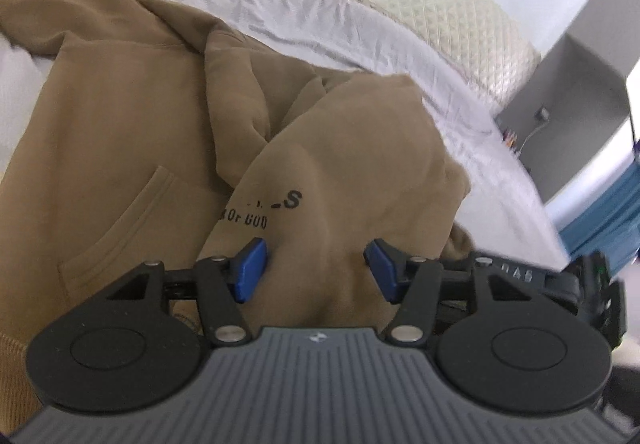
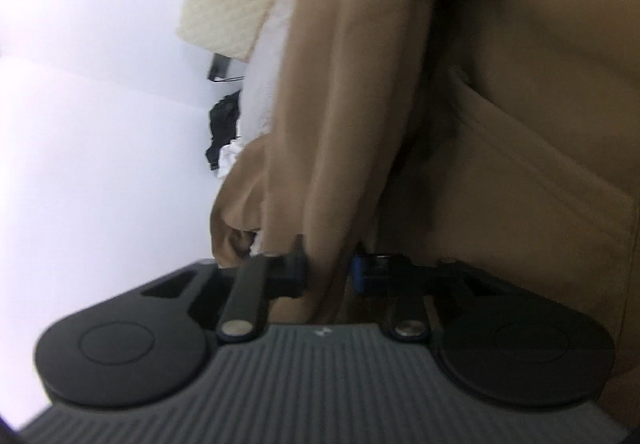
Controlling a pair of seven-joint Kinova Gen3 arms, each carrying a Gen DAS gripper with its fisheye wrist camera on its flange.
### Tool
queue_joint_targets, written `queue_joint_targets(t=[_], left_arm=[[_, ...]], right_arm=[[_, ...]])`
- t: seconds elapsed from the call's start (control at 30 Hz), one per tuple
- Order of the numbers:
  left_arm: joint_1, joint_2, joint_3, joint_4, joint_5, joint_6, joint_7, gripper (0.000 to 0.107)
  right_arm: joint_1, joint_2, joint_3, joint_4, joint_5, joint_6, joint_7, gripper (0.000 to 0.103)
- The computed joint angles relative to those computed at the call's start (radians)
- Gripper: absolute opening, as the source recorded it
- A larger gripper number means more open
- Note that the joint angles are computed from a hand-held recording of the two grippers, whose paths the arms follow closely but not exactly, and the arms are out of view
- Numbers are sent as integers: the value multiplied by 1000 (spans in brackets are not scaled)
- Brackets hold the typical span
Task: Fold large clothes
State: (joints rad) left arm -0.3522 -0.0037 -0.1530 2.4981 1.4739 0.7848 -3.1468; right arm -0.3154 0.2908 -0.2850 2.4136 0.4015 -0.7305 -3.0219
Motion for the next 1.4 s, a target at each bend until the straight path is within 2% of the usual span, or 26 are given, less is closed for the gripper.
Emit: queue_joint_targets(t=[0.07,0.13,0.2,0.23,0.3,0.37,0.43,0.5,0.57,0.63,0.77,0.87,0.97,1.03,1.07,1.1,1.17,1.3,1.37,1.4], left_arm=[[-82,18,5,4,-8,81,17,66],[-167,52,14,-2,-24,163,36,73],[-189,103,-35,-8,-22,244,36,75],[-176,128,-74,-8,-12,277,34,76],[-194,180,-98,-7,4,326,50,77],[-217,234,-95,-11,7,363,59,78],[-217,267,-77,-27,-3,344,106,78],[-172,262,-66,-44,-13,270,156,78],[-134,261,-58,-52,-9,226,155,78],[-140,283,-34,-65,-27,242,151,78],[-123,306,-15,-82,-53,239,137,78],[-101,310,1,-90,-77,221,140,78],[-58,297,18,-89,-62,159,133,76],[-32,278,25,-84,-42,118,125,62],[-21,267,25,-86,-46,96,144,48],[-18,256,21,-90,-61,84,170,26],[-41,241,12,-86,-78,105,188,14],[-101,152,-25,-72,-117,167,194,9],[-136,110,-47,-80,-143,212,203,9],[-149,92,-55,-94,-161,231,225,9]], right_arm=[[-8,-36,11,10,-1,1,16,15],[42,-48,-45,40,-45,-56,75,14],[104,-69,-122,64,-109,-87,136,14],[110,-85,-135,76,-149,-98,157,14],[72,-127,-105,113,-231,-119,164,13],[-20,-179,-21,136,-312,-75,168,13],[-113,-216,56,142,-393,6,200,13],[-167,-222,91,131,-475,87,236,13],[-157,-219,71,111,-556,169,290,13],[-156,-205,77,75,-591,248,318,14],[-145,-173,77,35,-577,280,304,14],[-148,-161,74,39,-576,257,310,14],[-121,-159,67,51,-524,253,275,14],[-114,-152,68,50,-500,250,264,14],[-117,-153,74,47,-493,256,262,14],[-139,-151,96,42,-484,258,256,14],[-134,-146,106,48,-422,237,215,14],[28,-91,-23,59,-260,111,131,14],[52,-72,-34,54,-178,51,120,14],[39,-66,-12,51,-140,29,108,14]])
